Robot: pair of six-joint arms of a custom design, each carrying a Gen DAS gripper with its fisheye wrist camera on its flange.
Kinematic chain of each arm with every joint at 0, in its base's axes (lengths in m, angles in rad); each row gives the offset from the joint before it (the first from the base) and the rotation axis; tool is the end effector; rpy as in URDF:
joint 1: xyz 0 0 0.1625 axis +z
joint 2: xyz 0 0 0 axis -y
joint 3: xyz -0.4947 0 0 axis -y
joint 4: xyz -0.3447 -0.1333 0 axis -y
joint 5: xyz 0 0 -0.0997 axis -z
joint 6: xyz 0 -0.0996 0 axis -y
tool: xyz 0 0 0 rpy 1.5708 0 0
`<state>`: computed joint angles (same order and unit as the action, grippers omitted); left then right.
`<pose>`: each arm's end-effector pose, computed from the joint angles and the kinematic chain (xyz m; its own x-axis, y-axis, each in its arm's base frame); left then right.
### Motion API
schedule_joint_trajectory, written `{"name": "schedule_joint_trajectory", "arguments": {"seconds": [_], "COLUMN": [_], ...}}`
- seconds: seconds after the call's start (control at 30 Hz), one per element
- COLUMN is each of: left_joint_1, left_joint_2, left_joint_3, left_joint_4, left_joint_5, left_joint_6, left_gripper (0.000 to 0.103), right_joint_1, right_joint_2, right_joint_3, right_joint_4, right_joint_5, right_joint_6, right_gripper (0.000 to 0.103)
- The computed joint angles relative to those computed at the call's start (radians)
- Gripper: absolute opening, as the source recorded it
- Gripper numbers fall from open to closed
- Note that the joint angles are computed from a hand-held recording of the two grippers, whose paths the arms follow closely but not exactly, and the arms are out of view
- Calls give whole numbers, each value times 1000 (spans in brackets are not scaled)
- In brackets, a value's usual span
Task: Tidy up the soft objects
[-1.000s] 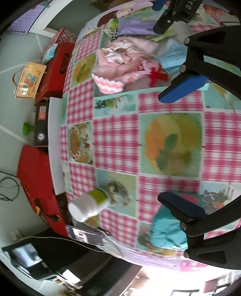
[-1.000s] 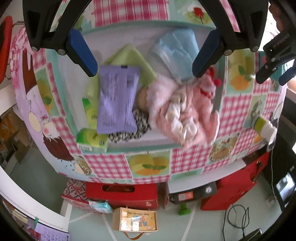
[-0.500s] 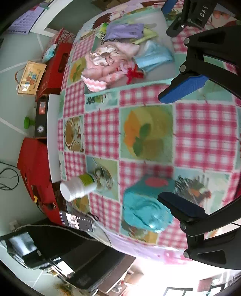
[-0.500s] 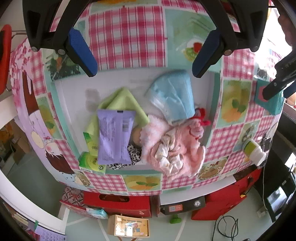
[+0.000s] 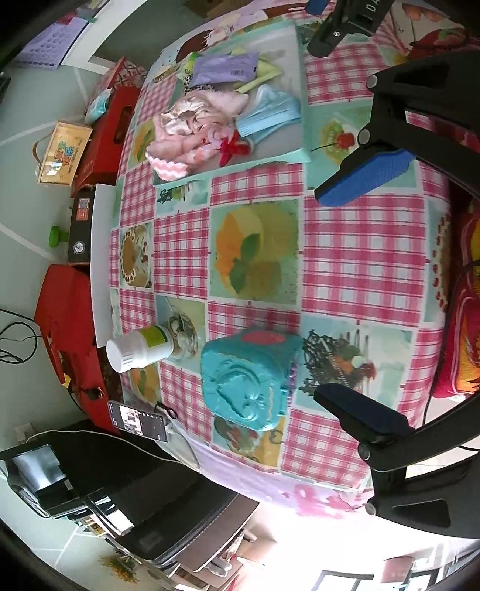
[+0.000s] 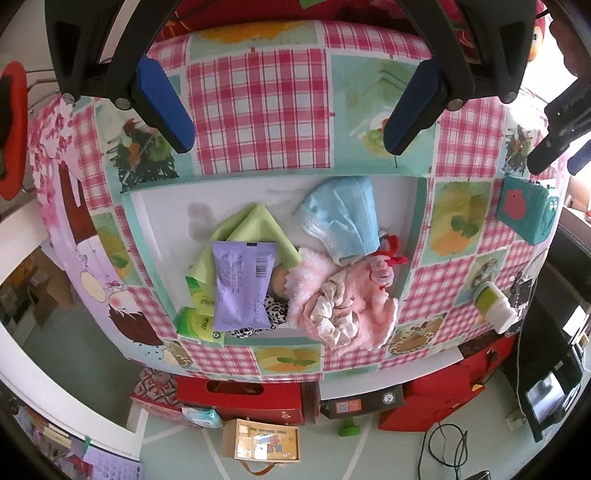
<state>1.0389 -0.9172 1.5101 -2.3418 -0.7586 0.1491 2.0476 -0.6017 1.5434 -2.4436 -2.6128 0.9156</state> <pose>-0.1763 -0.7049 0.3129 -0.5766 0.3614 -0.7327 0.5914 0.8034 -0.0691 0.3663 -0.6061 0.1068 -0.6195 0.5296 0.5794 0.0548 0.7655 -0.6411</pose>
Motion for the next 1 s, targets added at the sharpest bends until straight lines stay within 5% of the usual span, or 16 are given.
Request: {"name": "schedule_joint_trajectory", "arguments": {"seconds": [1.0], "left_joint_1": [-4], "left_joint_2": [-39], "left_joint_3": [42], "left_joint_4": [9], "left_joint_5": [-37], "left_joint_6": [-2], "left_gripper": [97], "right_joint_1": [31], "right_joint_2": [27], "right_joint_3": [-27], "right_joint_4": [-2], "right_joint_5": [-7], "right_joint_6": [-50], "right_gripper": [103]}}
